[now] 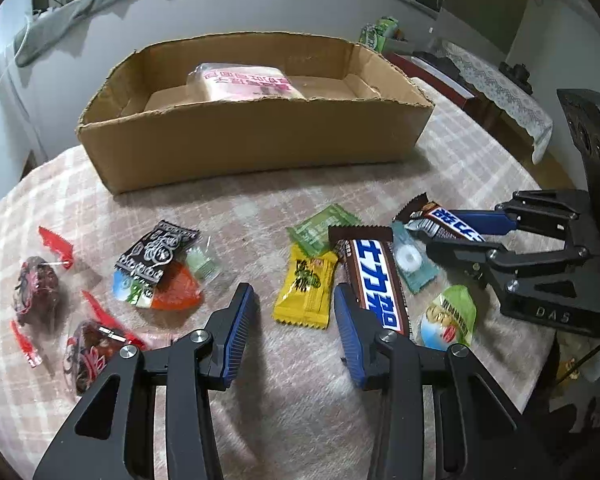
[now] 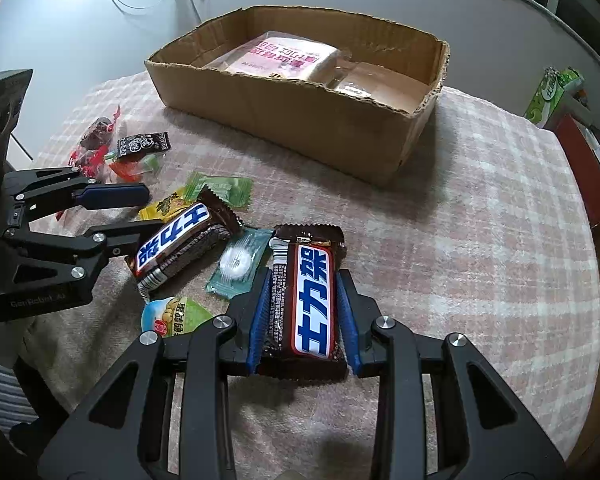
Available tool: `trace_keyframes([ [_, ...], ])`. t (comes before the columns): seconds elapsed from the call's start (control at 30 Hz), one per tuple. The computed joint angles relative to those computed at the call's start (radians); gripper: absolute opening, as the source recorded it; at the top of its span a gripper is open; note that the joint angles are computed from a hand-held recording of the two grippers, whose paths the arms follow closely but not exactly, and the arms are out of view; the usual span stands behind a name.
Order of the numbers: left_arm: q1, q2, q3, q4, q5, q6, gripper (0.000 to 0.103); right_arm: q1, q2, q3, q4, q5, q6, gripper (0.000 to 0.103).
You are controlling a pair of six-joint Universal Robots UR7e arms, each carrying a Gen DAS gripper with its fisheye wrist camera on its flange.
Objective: Organize snacks
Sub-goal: 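Grasp the chocolate bar with the right gripper while the left approaches the yellow candy, then grasp the yellow candy with the left gripper while the right lifts its bar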
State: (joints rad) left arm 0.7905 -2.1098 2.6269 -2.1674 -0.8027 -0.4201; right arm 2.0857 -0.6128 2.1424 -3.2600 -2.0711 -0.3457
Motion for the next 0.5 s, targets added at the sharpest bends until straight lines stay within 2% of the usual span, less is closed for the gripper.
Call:
trace_keyframes([
  [0.17,0.012,0.053,0.001,-0.074,0.011,0.03,0.038,-0.005,-0.006,-0.002,0.017,0.008,0.001,0.032],
  [0.23,0.004,0.055,0.009,-0.083,0.022,0.027,0.033,-0.008,-0.007,-0.002,0.021,0.015,0.005,0.032],
  [0.37,-0.021,0.041,0.025,-0.066,0.051,0.005,0.024,-0.008,-0.005,-0.003,0.02,0.013,-0.007,0.032],
  [0.5,-0.042,0.015,0.037,-0.037,0.066,-0.027,0.023,-0.01,-0.004,-0.003,0.018,0.022,0.001,0.03],
])
